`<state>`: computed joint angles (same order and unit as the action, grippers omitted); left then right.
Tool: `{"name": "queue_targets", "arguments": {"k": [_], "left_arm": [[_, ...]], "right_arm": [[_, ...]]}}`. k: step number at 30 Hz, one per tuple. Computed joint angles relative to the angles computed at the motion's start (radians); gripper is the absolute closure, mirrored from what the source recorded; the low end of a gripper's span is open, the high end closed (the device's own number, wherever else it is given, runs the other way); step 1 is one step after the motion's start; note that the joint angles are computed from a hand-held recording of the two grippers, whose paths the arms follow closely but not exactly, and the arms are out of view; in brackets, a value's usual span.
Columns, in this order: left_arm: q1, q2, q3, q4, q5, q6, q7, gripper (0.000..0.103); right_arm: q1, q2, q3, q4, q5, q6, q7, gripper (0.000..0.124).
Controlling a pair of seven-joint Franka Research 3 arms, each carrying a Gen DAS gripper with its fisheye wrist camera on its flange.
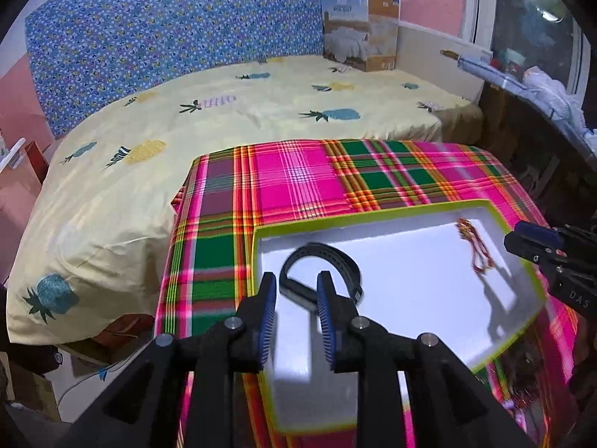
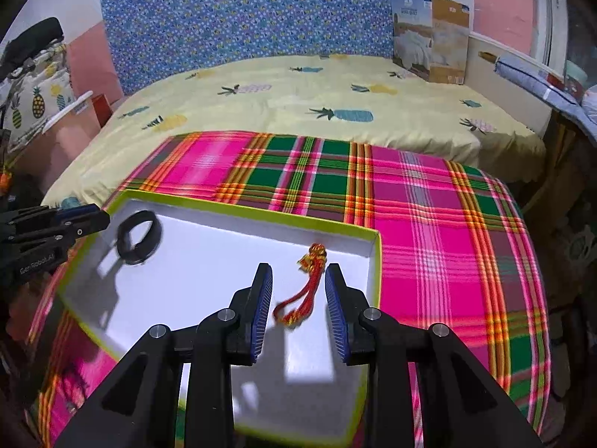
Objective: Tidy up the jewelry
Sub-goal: 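Open the right tool to drop the tassel while the left tool releases the band, then move both open tools back toward the remaining jewelry beside the box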
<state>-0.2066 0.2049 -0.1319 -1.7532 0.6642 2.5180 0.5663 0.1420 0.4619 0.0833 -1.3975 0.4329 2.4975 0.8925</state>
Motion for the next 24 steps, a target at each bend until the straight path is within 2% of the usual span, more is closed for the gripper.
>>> {"name": "queue_targets", "arguments": {"k": [7,14,24], "left_arm": [[-0.016,-0.131,-0.028,-0.144,0.068,0.028,-0.099,0.079],[-0.010,-0.244,-0.076,-0.268,0.113,0.046,-0.187,0.078],[0.002,-0.344,-0.125,-0.385,0.122,0.083,-0.244,0.079]], "right_arm": [[-0.038,-0.198,0.019,-0.248,0.140,0.038,-0.117,0.093],[-0.030,-0.357,-0.016,-0.436,0.270,0.022,-0.229,0.093],[0.011,-0.507,-0.069,-0.620,0.304,0.026,-0.275,0.093]]}}
